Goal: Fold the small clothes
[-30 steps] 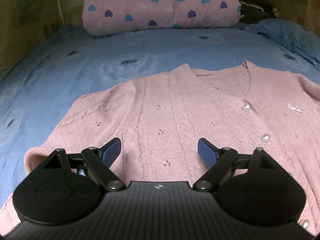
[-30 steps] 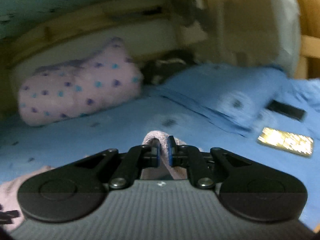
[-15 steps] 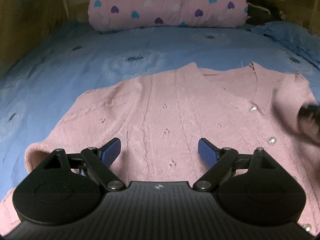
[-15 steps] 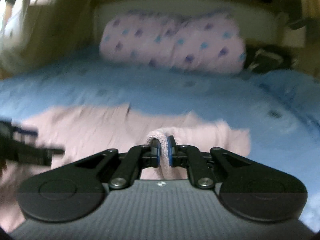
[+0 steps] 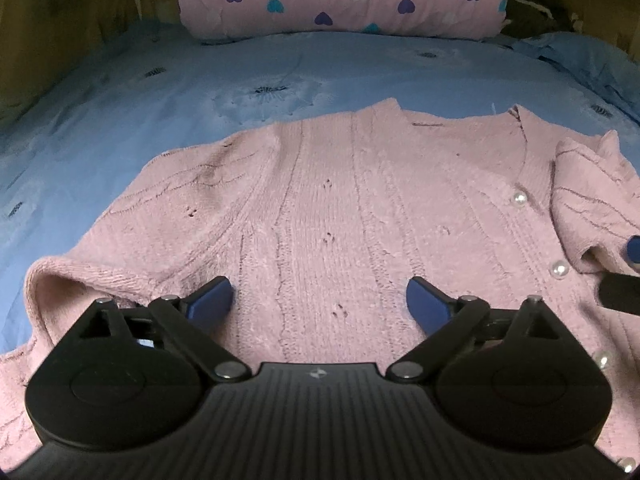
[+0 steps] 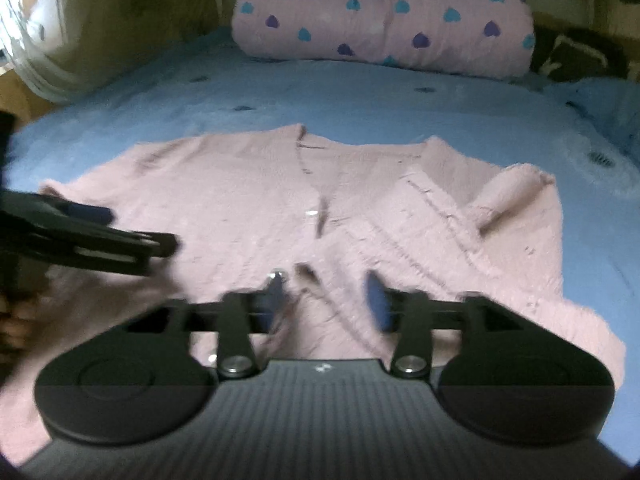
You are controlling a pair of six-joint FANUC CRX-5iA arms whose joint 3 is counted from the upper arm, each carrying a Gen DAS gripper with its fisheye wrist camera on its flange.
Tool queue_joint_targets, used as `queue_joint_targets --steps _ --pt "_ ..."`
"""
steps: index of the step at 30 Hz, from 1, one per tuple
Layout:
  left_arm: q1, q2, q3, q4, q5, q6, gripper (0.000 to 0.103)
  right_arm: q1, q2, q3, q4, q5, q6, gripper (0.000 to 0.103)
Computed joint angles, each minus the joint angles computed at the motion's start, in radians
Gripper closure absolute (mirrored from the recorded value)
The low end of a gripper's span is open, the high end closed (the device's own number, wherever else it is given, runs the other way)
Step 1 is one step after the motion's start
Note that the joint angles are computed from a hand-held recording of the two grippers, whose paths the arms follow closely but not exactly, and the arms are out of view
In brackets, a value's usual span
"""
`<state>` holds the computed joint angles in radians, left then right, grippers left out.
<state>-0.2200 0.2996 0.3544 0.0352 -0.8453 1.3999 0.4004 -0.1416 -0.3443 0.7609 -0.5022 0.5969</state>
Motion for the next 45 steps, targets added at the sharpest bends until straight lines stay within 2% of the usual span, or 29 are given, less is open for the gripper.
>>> queue_joint_targets --steps 6,8,11,14,20,26,29,31,35,41,45 --pt "-0.007 -0.005 -0.011 -0.017 0.024 0.003 0.005 0.0 -0.077 0.006 -0.151 0.024 0.172 0.041" --pt "-0.009 -0.009 -0.017 -0.023 0.033 0.005 0.005 -0.011 -0.105 0.001 -0.169 0.039 0.186 0.041" --pt "-0.011 -0.009 -0.013 -0.032 0.03 0.015 0.005 -0.041 -0.142 -0.034 -0.107 0.071 0.128 0.04" --pt "-0.028 -0.01 0.012 -0.086 0.005 0.048 0.005 -0.092 -0.158 -0.079 0.014 0.099 -0.017 0.04" --pt "-0.055 -0.043 0.012 -0.091 -0.005 0.049 0.005 -0.167 -0.164 -0.087 -0.029 0.103 -0.078 0.04" --pt "-0.103 -0.067 0.042 -0.086 -0.018 0.059 0.005 -0.239 -0.163 -0.11 0.005 0.129 -0.145 0.04" --pt "-0.128 -0.067 0.059 -0.06 -0.027 0.059 0.005 -0.269 -0.164 -0.126 0.049 0.135 -0.188 0.04" --pt "-0.148 -0.062 0.072 -0.033 -0.032 0.054 0.005 -0.277 -0.167 -0.131 0.032 0.136 -0.184 0.04" --pt "-0.188 -0.045 0.086 0.044 -0.04 0.001 0.005 -0.289 -0.181 -0.156 0.083 0.104 -0.252 0.04" --pt "-0.27 -0.006 0.102 0.136 -0.038 -0.105 0.005 -0.293 -0.203 -0.153 0.072 0.015 -0.284 0.04" --pt "-0.327 0.028 0.115 0.13 -0.022 -0.149 0.005 -0.285 -0.208 -0.148 0.065 -0.047 -0.266 0.04"
